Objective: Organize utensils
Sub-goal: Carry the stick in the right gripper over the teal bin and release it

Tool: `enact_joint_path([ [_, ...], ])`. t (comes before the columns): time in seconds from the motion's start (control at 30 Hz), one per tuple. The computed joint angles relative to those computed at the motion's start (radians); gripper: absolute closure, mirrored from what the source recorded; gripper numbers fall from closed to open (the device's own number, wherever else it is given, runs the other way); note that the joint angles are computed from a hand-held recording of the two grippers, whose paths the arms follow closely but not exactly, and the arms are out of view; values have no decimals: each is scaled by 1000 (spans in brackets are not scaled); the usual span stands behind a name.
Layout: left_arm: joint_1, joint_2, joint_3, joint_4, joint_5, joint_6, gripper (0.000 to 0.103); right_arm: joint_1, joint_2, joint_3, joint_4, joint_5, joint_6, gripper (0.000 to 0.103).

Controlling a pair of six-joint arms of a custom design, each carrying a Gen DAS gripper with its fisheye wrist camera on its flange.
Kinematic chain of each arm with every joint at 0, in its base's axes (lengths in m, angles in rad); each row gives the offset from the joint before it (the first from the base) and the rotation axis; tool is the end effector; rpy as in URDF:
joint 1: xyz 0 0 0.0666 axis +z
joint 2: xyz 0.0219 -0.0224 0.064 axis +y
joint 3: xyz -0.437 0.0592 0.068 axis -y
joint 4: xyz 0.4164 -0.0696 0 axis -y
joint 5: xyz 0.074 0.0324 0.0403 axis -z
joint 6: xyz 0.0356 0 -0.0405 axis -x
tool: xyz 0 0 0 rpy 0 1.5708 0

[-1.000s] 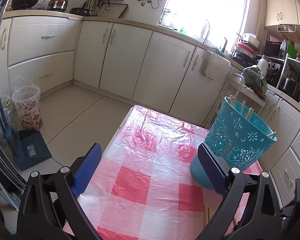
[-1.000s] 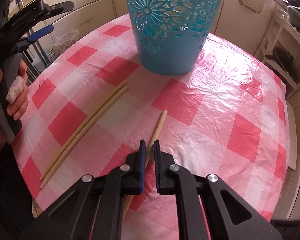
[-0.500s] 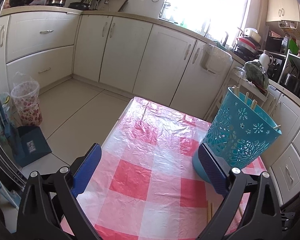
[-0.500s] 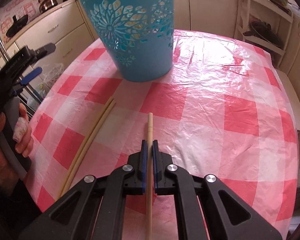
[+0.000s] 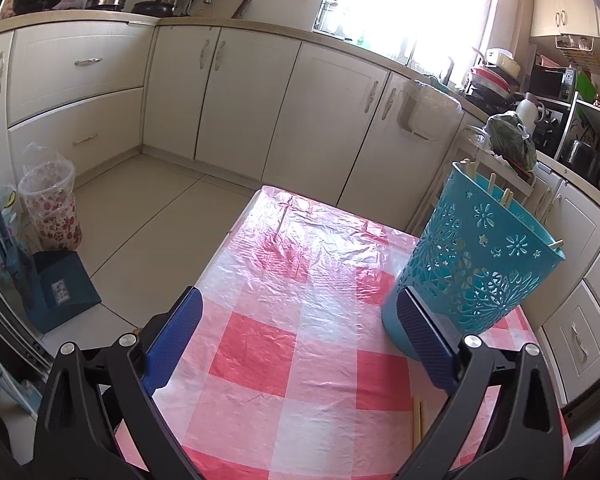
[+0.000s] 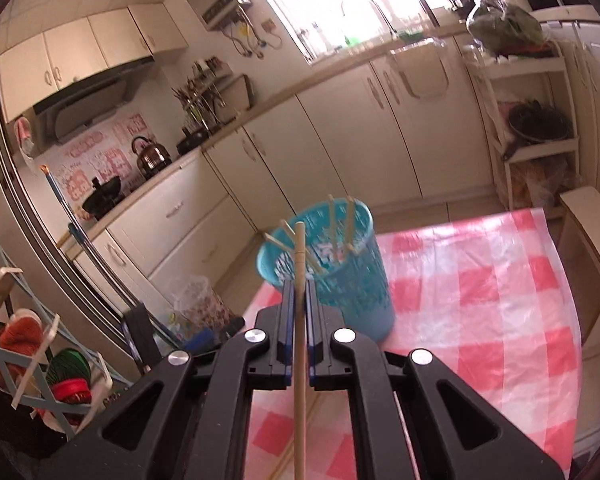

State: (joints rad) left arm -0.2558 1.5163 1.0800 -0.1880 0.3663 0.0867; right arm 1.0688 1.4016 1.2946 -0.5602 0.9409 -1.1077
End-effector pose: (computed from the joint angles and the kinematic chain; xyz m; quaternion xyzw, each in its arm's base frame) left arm 0.5097 -0.1469 0.3318 0.1566 0.8651 -0.2361 0.4140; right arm 0.2680 0.4276 0.4694 0.2135 0.7979 0.1555 0.5418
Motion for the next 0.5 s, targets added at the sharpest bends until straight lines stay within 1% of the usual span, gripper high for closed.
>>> enact_joint_path([
  [0.07,-1,0,-1,0,0,1,9,-28,6,26,52,41,74,97],
  [0.17,-3,-2,-4,4,-4,-5,9,-80,50,85,120,110,191,97],
  [0.27,-6,-2,-4,4,-5,-9,9,-121,96,126,166,214,250,97],
  [0.3,-7,-2,-4,4,-4,-8,9,-126,106,135,153,259,244,97],
  [0.33,-8,-2,-4,3,-5,-8,9,-135,120,140,159,292,246,97],
  [0.37,-9,-2,-3,1,-5,-10,9,-145,134,147,147,314,230,97],
  [0.43,-13,-2,-2,-2,-9,-14,9,-161,160,163,78,346,167,97],
  [0.5,-17,-2,-1,-4,-11,-19,9,-170,184,178,-9,358,87,97],
])
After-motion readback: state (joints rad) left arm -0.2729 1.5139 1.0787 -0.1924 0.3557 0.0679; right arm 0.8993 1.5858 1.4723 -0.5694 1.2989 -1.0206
